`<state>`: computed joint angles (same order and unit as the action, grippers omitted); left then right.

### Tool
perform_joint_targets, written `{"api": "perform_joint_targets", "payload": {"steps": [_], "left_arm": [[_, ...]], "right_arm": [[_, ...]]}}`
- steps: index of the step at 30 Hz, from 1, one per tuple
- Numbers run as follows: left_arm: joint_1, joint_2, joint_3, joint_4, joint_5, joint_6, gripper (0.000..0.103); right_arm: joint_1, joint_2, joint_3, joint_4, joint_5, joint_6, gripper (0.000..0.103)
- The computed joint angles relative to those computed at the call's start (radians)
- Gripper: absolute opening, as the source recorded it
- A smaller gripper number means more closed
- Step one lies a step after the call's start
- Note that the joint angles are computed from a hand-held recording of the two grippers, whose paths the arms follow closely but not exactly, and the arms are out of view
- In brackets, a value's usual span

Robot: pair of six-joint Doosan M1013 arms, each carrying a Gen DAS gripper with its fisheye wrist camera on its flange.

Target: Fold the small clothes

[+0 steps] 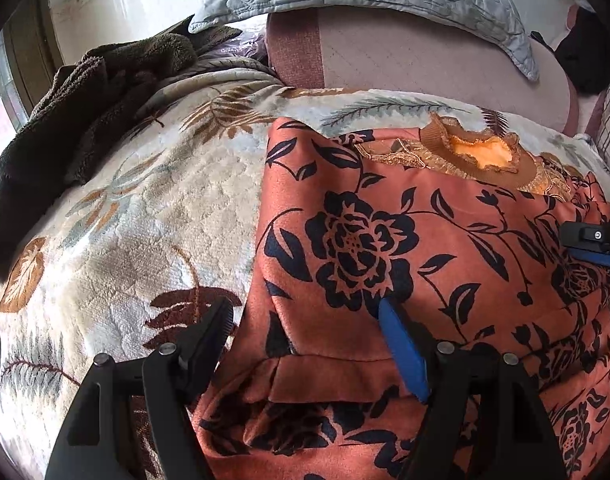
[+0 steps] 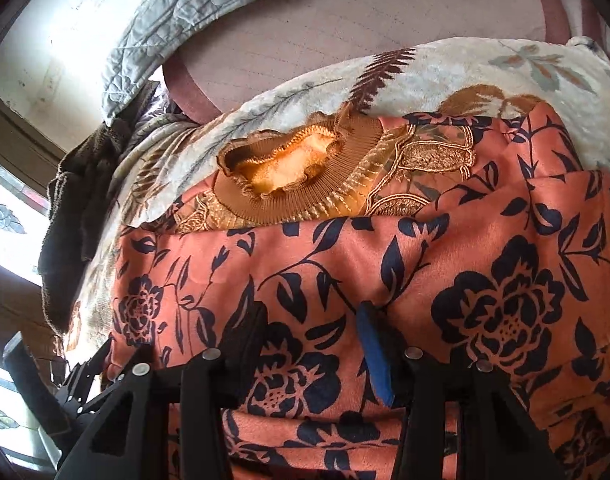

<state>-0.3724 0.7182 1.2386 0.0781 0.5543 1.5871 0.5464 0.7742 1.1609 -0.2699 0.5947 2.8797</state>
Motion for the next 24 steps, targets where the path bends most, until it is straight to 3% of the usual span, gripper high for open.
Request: {"api": "perform_joint_targets", "payload": {"steps": [6, 8, 10, 15, 19, 24], "left_arm": [[0.002, -0.001, 0.0, -0.011, 0.006, 0.002, 0.076], [0.0, -0.002, 0.003, 0.001, 0.0, -0.006, 0.076], [-0.001, -0.003, 0.006, 0.008, -0.004, -0.01, 0.076], [0.001, 0.001, 0.001, 0.023, 0.006, -0.034, 0.086], [0.008, -0.003, -0.003, -0.019, 0.027, -0.003, 0.087], [0.014, -0.051, 0.065, -0.046, -0.058, 0.054, 0.087]], "right_arm": [[0.033, -0.061, 0.082, -0.217, 0.005, 0.208, 0.05], [0.03, -0.061, 0.091, -0.2, 0.032, 0.22, 0.05], [0.014, -0.049, 0.096, -0.085, 0.032, 0.152, 0.051], [0.017, -0.077, 0.131, -0.091, -0.022, 0.171, 0.053], [0.044, -0.135, 0.203, -0.187, -0.072, 0.273, 0.061], [0.096, -0.224, 0.318, -0.317, -0.055, 0.459, 0.066]]}}
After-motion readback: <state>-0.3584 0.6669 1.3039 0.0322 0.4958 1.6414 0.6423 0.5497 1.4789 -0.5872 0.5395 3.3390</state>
